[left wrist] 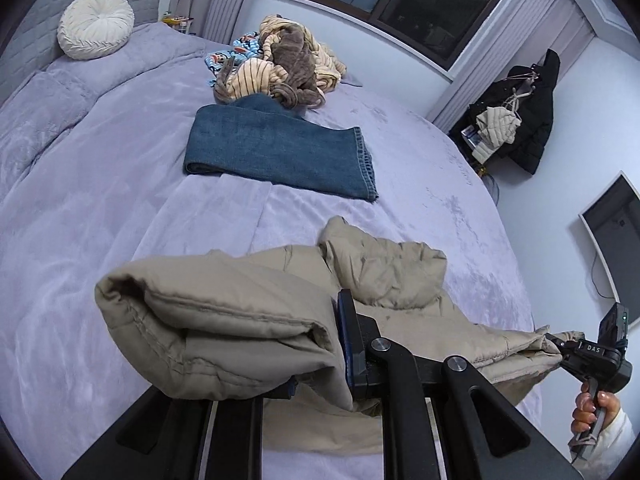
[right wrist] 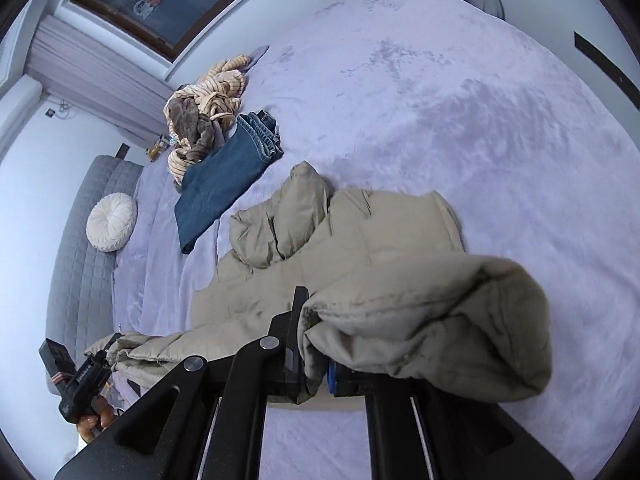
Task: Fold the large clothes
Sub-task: 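Lift the hem with both tools and fold it toward the collar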
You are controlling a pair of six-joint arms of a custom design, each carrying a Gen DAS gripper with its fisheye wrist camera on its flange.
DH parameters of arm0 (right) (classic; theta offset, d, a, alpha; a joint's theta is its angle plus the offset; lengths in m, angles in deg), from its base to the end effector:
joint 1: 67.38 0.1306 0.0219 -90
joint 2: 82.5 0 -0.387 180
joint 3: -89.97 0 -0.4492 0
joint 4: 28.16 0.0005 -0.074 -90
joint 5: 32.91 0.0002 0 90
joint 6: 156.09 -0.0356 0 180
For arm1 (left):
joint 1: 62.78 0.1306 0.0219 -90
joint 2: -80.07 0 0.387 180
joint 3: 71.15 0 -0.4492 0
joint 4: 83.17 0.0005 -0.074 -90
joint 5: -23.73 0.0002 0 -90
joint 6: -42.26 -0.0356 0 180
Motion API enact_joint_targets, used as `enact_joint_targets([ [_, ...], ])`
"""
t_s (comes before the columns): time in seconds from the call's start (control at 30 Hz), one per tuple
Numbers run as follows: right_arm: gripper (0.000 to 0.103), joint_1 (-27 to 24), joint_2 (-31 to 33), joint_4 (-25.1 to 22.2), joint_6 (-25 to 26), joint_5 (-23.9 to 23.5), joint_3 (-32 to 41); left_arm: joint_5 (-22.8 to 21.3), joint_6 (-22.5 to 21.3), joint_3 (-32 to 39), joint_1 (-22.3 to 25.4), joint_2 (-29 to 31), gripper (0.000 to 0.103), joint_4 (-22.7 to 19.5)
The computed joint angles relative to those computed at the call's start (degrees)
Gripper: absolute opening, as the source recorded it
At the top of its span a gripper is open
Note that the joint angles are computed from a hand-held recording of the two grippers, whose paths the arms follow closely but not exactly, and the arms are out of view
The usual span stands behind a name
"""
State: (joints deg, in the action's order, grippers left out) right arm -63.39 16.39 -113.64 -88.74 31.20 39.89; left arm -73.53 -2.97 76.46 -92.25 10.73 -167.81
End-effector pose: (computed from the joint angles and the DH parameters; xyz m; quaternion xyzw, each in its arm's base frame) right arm 0.5258 0.0518 0.6581 0.0830 0.9269 0.2761 0.2404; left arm 0.5164 -0.2872 0.6818 -0.1465 0.9194 -0.1703 0.3228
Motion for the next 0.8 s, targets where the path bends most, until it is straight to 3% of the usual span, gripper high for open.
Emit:
enact_joint_targets([
  [0.17, 0.008, 1.16, 10.27, -1.17, 0.71, 1.74, 8.39, 1.05, -0.31, 3.96, 3.08, 7.77, 0.018, -1.18],
  [0.4, 0.008, 1.56, 13.53, 7.56, -5.03, 2.89, 1.03, 4.35, -2.05, -0.27, 5.52, 12.47, 0.018, 2.55],
  [0.53, 0.008, 1.15, 13.09, 13.81, -7.44, 1.22, -3.36, 4.82, -3.79, -0.96, 5.95, 13.99, 0.018, 3.8],
  [0.63, 0.009, 0.99, 13.03, 14.6, -7.7, 0.59, -3.96, 4.77, -4.43, -1.12, 5.92, 13.95, 0.021, 4.56],
  [0.67, 0.011, 0.9, 13.05, 14.41, -7.69, 0.29, -3.82, 5.04, -4.72, -1.87, 5.92, 13.21, 0.025, 5.47],
  [0.7, 0.015, 0.74, 12.98, 14.2, -7.72, -0.29, -3.6, 5.72, -4.92, -3.52, 6.04, 11.87, 0.045, 7.29],
  [0.73, 0.018, 0.51, 12.56, 14.48, -7.74, -0.9, -3.86, 5.62, -4.73, -5.98, 5.97, 9.84, 0.078, 9.81],
  [0.77, 0.027, 0.33, 12.13, 14.73, -7.57, -1.45, -3.88, 3.41, -4.29, -7.58, 5.66, 8.13, 0.091, 11.19],
  [0.8, 0.046, 0.27, 11.98, 14.57, -7.29, -1.76, -3.42, 0.38, -4.18, -9.24, 5.25, 6.31, 0.099, 12.95],
])
